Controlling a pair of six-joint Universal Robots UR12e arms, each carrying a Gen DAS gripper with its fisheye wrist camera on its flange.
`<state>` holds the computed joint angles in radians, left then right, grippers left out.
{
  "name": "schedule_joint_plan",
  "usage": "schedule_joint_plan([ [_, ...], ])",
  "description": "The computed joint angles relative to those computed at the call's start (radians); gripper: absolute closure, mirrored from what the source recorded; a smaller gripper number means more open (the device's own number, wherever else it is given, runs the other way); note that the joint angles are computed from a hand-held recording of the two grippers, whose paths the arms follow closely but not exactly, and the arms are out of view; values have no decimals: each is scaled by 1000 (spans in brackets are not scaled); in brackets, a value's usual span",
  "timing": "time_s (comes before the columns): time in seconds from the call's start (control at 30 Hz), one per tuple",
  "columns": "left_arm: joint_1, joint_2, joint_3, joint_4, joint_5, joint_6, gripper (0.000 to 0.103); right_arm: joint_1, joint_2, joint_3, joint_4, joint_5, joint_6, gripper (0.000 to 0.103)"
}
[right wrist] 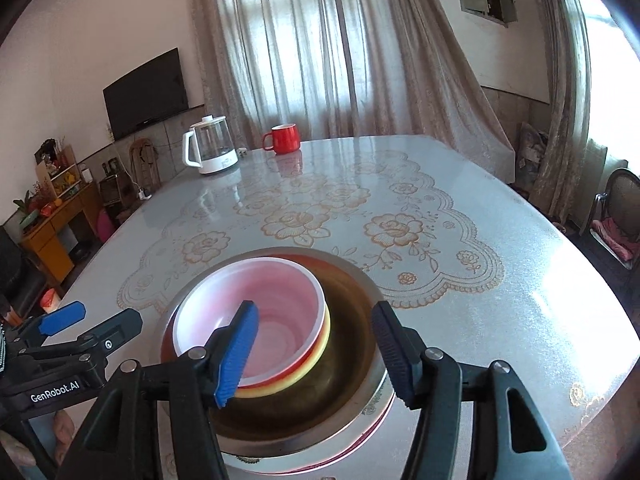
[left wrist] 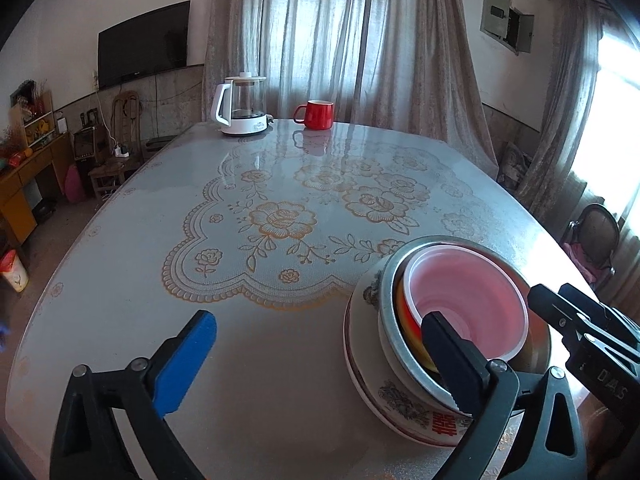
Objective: Organize plates and bowls
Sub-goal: 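Withdraw the right tool from the stacked bowls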
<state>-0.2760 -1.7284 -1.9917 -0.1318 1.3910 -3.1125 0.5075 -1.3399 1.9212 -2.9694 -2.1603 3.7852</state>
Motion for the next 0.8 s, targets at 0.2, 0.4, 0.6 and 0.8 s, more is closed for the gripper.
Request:
schedule_joint_plan([
  [0.2, -19, 4, -6, 24, 50, 3, 0, 3, 0, -2, 6, -4, 1, 43],
  [0.4, -22, 2, -7, 36, 82, -24, 0, 5, 3, -3, 0, 4, -7, 43],
  [0.6, -23, 0, -7, 42, 101, -40, 0, 4, 5, -3, -3, 6, -1, 43],
  [0.8, -25, -1, -9, 53, 110, -39, 0, 4, 7, -3, -5, 7, -5, 43],
])
